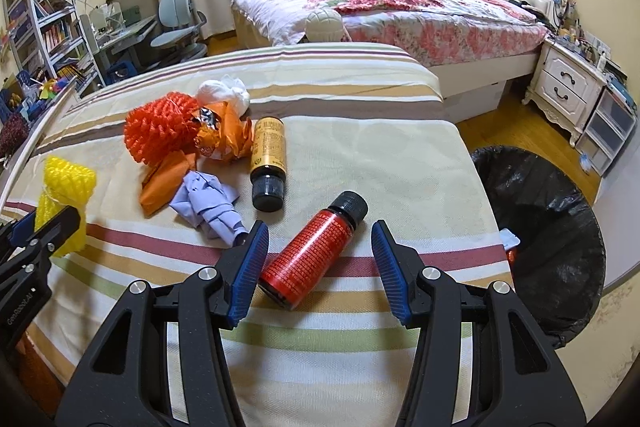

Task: Collect trash
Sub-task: 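Grasp the yellow foam net with the left tool while the right tool grasps the red bottle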

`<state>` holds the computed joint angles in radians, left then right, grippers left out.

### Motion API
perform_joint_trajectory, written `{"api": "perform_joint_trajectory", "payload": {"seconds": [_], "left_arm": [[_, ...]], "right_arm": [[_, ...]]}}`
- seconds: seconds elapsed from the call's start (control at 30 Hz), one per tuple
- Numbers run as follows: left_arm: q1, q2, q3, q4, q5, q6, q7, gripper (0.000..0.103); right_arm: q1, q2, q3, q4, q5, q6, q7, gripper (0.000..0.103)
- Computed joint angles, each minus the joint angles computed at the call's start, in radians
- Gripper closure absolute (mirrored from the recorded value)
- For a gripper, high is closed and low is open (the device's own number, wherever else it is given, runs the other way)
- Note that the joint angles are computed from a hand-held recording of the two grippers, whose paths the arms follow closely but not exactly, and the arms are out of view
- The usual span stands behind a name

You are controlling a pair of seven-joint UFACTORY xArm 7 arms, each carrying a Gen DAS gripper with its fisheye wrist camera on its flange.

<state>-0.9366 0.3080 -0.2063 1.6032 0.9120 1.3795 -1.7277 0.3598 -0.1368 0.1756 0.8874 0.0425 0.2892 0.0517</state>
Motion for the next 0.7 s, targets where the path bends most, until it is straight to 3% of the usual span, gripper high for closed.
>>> {"api": "perform_joint_trajectory", "payload": {"seconds": [0.23,0.4,0.47,0.7], "left_arm": [[0.018,-0.021,-0.007,-0.040,-0.013,-0.023,-0.018,0.058],[0.024,-0.020,-0.009,-0.046,-0.014,-0.031,-0.022,0.058],[0.023,-0.019,-0.010,-0.045,-0.014,-0.030,-0.021,0.058],[0.021,-0.011,-0.006,-0.042,-0.012,-0.032,-0.019,0.058]], "right_arm": [[-0.012,-0.013,-0.009,-0.012,-0.003,0.019,0.002,0.054],[-0.006,0.001,-0.013,0.003,0.018,0.035,-0.035,0.069],[0.001,0.009,-0.017,0.010,0.041,0.044,-0.064,0.080],[0.005,-0.009,-0.023,-0.011,0.081,0.027,-0.099,0.080]]}}
